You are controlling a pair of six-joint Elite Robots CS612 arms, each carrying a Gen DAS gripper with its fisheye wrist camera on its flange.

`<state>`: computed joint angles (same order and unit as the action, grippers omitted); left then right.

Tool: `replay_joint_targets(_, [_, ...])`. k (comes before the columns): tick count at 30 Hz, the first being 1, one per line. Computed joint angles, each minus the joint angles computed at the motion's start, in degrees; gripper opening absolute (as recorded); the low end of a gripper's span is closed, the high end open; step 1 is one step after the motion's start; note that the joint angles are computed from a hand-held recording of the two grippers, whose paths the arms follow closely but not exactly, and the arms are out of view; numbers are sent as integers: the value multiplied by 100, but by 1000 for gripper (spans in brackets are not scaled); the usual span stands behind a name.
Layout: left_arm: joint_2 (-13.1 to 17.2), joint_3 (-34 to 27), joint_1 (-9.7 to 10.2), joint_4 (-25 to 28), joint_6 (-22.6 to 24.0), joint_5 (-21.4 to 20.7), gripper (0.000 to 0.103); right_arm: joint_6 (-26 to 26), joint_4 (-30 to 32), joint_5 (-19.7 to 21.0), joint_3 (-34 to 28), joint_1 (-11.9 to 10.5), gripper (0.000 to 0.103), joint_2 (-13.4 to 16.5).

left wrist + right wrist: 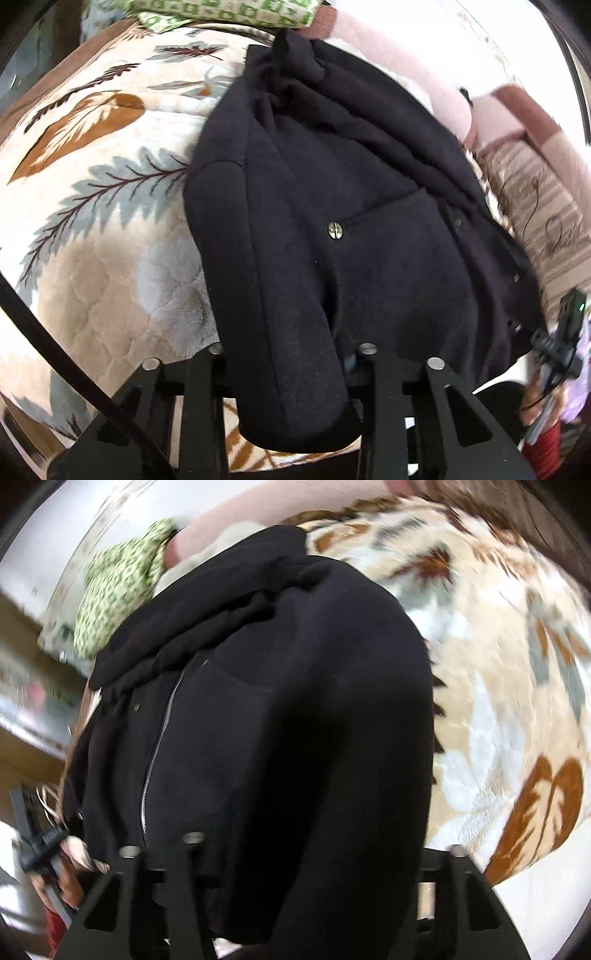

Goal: Fold large clothes

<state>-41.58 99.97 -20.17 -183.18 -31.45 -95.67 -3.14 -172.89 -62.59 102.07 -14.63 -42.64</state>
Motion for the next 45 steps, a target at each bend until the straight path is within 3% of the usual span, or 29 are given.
replay_joint_targets(4, [-186,147,-27,-409,-46,142,20,-67,109,488,-15,-103,20,-116])
replay_joint_targets(7, [-335,185,-31,-716,-123,170,20,18,28,1007,-70,-210,17,-220])
replay_joint_targets(11, [-378,-116,-8,-625,-71,209,19,352,-52,1493,-399,-234,17,-235])
replay_joint_targets(16, [-276,-825,-4,-170,116,485,19,682,-135,1450,-1040,-96,16,-113])
replay_joint_targets(21, [15,-1820,105,616,152,618,19,929,239,1136,-2011,114,16,187])
replay_joint_targets(25, [464,-2861,249,1421,43,626,19,1228,711,877,-2999,198,16,629])
replay_joint_targets(33, [1777,-5386,450,3184,-173,541,19,1578,1877,458,-4931,358,16,1674])
replay_joint_targets(45, [3639,-8769,533,4935,-306,585,26,2153,3456,232,-7779,460,16,3359])
